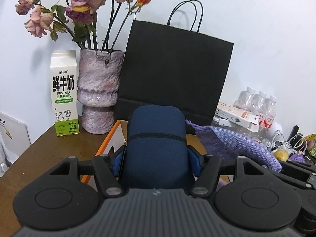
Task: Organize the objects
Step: 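Carry the navy pouch with the left gripper and the lilac pouch with the right gripper toward the red box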
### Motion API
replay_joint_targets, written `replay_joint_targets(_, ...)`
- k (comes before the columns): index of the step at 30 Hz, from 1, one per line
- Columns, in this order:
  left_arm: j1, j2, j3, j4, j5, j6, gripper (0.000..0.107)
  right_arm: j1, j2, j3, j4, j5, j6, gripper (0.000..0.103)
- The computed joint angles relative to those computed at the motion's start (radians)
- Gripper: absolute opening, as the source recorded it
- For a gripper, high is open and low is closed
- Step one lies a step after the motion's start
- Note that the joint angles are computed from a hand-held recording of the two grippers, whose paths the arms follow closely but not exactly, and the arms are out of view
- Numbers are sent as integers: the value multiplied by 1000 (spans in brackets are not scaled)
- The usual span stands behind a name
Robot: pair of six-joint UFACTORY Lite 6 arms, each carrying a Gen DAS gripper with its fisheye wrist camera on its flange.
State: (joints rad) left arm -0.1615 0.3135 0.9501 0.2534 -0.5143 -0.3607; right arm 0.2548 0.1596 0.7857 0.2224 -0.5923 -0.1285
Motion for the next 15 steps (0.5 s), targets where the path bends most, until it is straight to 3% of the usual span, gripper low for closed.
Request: replay_joint_targets(15, -30, 199, 131, -145, -77, 181, 65, -31, 188, 97, 20, -55, 9, 9)
